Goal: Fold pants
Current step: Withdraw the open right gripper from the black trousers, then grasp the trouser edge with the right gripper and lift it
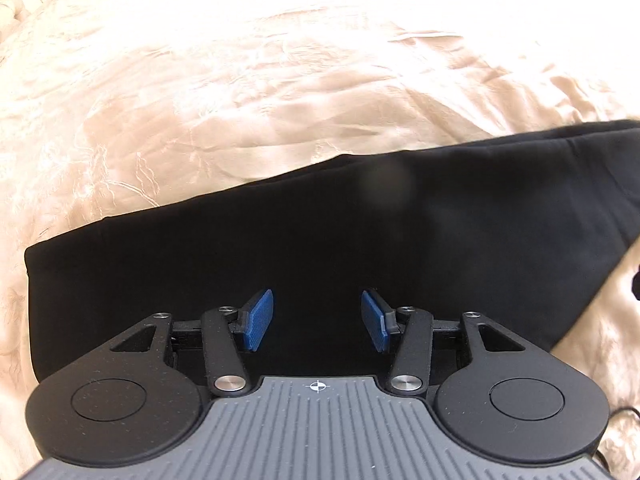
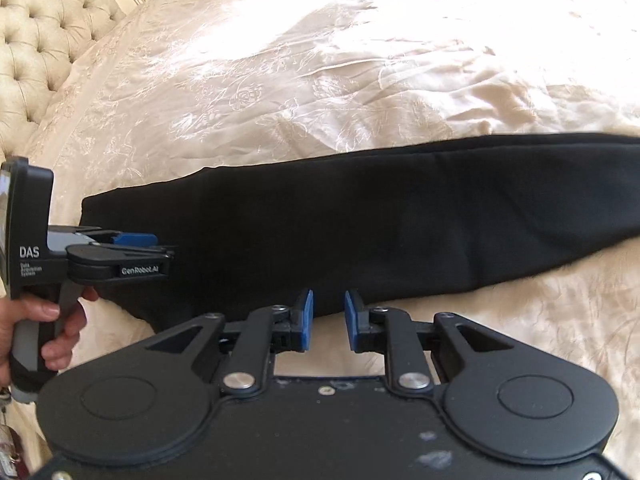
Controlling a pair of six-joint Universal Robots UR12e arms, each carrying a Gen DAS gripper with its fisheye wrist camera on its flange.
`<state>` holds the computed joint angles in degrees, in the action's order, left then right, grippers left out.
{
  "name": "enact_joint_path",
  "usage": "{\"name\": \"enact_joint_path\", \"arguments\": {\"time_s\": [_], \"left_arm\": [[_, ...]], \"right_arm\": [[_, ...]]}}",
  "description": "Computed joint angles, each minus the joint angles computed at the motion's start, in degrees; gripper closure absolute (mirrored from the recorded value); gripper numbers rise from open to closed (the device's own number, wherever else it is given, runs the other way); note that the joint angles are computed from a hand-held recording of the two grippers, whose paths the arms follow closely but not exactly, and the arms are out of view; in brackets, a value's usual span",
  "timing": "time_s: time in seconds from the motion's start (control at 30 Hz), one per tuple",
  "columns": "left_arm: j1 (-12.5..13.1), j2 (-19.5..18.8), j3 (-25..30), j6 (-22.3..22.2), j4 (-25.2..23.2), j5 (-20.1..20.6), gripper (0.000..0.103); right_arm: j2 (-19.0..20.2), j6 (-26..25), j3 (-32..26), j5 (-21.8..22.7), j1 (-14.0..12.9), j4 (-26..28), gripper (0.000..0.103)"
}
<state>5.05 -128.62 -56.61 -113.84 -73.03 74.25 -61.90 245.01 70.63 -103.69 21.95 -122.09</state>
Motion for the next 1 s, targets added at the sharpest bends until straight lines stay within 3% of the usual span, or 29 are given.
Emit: {"name": "enact_joint_path", "arguments": {"time_s": [0.13,0.27,0.43,0.63,0.83,0.87,0.97,1.0], "left_arm": [[-1.43,-2.44,1.93,-5.61,2.77,4.21,0.054],[-2.28,-4.09,4.52,-12.85,2.88,5.28,0.054],[-2.67,-4.10,4.87,-18.51,4.96,6.87,0.055],[-1.37,-2.55,3.41,-18.93,5.27,7.35,0.055],[-1.05,-2.80,3.81,-19.07,5.36,7.82,0.055],[-0.81,-2.39,3.49,-18.72,5.14,7.77,0.055],[-0.70,-2.47,3.84,-18.16,4.27,7.44,0.055],[-0.69,-2.51,3.96,-18.03,4.00,7.40,0.055]], "right_arm": [[1.35,-9.87,-0.39,0.63,-1.81,-2.51,0.078],[3.55,-20.83,-2.18,2.03,-3.46,-5.22,0.074],[6.83,-33.92,-5.62,3.97,-4.89,-7.08,0.071],[9.99,-48.03,-9.30,8.28,-5.87,-9.36,0.070],[12.09,-57.77,-12.15,12.03,-6.04,-7.50,0.072],[12.32,-58.30,-12.48,11.95,-5.96,-6.90,0.074],[12.88,-58.33,-13.46,12.54,-6.03,-4.50,0.097],[12.92,-58.12,-13.54,12.77,-6.06,-4.15,0.099]]}}
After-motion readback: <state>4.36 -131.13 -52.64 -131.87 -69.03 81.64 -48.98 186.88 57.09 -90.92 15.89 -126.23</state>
